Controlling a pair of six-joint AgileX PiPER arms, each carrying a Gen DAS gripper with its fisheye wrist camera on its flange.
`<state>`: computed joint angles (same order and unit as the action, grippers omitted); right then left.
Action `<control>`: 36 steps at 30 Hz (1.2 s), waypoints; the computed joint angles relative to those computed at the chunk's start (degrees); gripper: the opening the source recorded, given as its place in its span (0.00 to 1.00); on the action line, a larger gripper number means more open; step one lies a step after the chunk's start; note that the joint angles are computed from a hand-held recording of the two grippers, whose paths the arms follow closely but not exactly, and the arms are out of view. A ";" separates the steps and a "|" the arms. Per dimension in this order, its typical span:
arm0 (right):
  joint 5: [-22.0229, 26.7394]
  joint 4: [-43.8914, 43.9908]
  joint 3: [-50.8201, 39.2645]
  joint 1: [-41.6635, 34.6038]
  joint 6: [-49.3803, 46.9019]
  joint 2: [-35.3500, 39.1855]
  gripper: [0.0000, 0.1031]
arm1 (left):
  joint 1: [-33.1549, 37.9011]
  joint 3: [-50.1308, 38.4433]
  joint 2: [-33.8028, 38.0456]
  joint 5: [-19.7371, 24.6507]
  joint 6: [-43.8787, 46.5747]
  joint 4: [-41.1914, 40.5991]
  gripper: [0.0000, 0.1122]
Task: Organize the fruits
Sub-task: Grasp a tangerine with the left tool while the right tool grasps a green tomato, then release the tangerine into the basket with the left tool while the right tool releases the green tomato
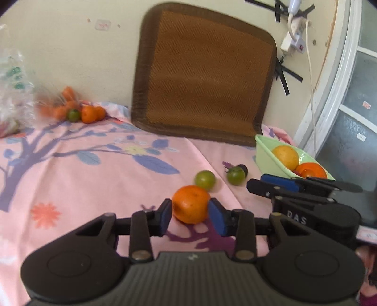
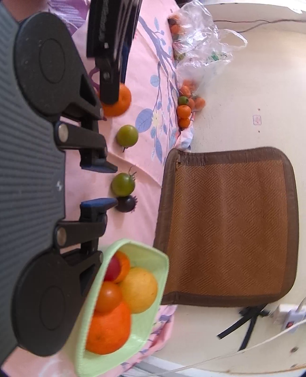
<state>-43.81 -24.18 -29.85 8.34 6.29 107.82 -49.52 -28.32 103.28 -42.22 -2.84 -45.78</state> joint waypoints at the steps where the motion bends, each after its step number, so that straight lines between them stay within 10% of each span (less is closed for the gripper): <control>1: 0.91 -0.87 -0.94 0.44 0.93 -0.02 0.25 | -1.34 0.63 -0.47 -1.57 2.81 -3.82 0.31; 4: 3.10 -8.84 -3.83 0.72 9.90 -0.30 0.25 | -4.61 1.26 0.33 -6.35 9.94 -13.48 0.31; 14: 13.18 -7.91 -12.48 7.68 15.56 4.54 0.30 | -3.11 4.59 0.36 -9.26 0.82 -4.78 0.33; 21: 6.58 -4.42 -4.30 4.74 9.61 1.00 0.29 | -6.02 4.41 1.02 -12.50 1.85 -3.58 0.54; 31: -4.06 -5.90 10.07 -5.35 0.64 -3.63 0.29 | -1.98 -6.22 2.74 3.06 17.78 -7.71 0.53; 36: -5.84 -7.14 12.35 -9.42 0.97 -3.85 0.29 | 1.11 -6.92 3.17 7.88 15.22 -4.84 0.37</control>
